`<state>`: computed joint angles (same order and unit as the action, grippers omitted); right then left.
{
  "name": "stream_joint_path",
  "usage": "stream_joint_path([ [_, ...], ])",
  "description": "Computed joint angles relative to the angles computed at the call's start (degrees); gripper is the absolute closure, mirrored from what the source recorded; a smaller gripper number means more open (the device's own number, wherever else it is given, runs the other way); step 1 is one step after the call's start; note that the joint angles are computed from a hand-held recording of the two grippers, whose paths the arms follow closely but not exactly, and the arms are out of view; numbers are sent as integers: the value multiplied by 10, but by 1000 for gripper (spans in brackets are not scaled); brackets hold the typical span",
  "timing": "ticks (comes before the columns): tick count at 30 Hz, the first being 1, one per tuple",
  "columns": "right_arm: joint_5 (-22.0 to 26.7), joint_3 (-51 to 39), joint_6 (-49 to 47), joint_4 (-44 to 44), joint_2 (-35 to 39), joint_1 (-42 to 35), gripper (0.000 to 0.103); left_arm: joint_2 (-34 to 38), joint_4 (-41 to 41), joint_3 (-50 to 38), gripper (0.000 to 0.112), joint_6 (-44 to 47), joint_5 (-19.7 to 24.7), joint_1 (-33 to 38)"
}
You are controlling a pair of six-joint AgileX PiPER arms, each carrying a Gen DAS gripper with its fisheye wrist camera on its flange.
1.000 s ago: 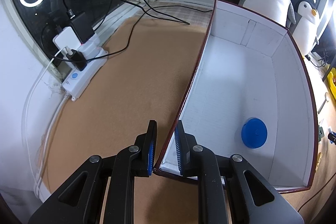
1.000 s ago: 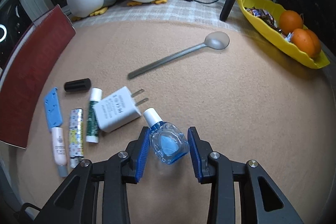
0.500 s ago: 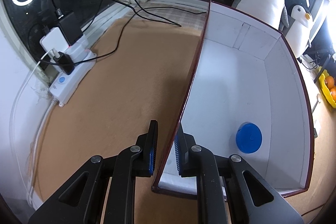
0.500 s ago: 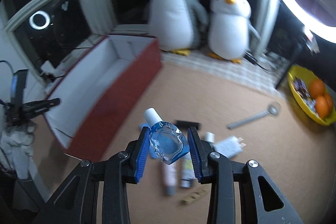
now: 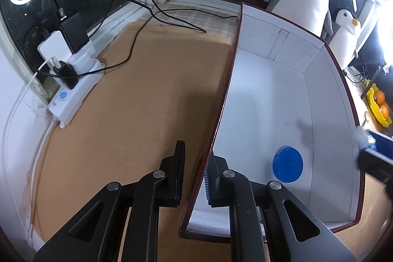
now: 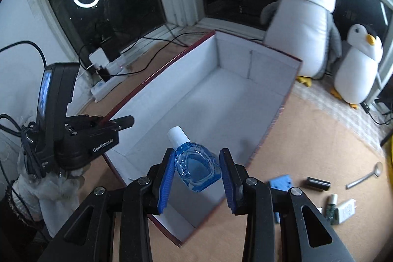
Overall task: Organize rigid objects
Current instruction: 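Carry the eye-drop bottle over the box and release it inside, then move the right gripper to the white AC adapter and grasp it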
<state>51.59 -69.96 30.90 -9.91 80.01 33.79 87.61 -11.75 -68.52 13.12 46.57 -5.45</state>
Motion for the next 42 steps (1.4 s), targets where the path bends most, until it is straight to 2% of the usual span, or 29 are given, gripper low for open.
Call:
stream_joint_path([
  [6,-5,-19,13,-8,51,17,70,1,-9,0,100,10,0,4],
  [12,-7,-21,16,-16,58,23,70,-1,-6,2,100,8,-1,3],
  [14,-6,-22,17,-20,58,24,64,-1,-3,2,100,5,-1,2],
  [16,-7,-21,31,-34,54,29,53,-2,-3,2,100,4,0,2],
  [24,-8,-12,41,-35,37,21,52,-3,6,3,100,-4,-2,-1],
  [30,-4,5,52,-35,-3,7,52,-2,14,3,100,-10,-3,-5],
  [34,7,38,69,-37,-62,-21,52,-2,17,2,100,-14,-3,-7],
  [38,30,85,79,-38,-132,-79,50,0,21,1,100,-18,-2,-8],
  [42,51,134,44,-5,-190,-190,47,6,34,-5,100,-29,1,-14],
])
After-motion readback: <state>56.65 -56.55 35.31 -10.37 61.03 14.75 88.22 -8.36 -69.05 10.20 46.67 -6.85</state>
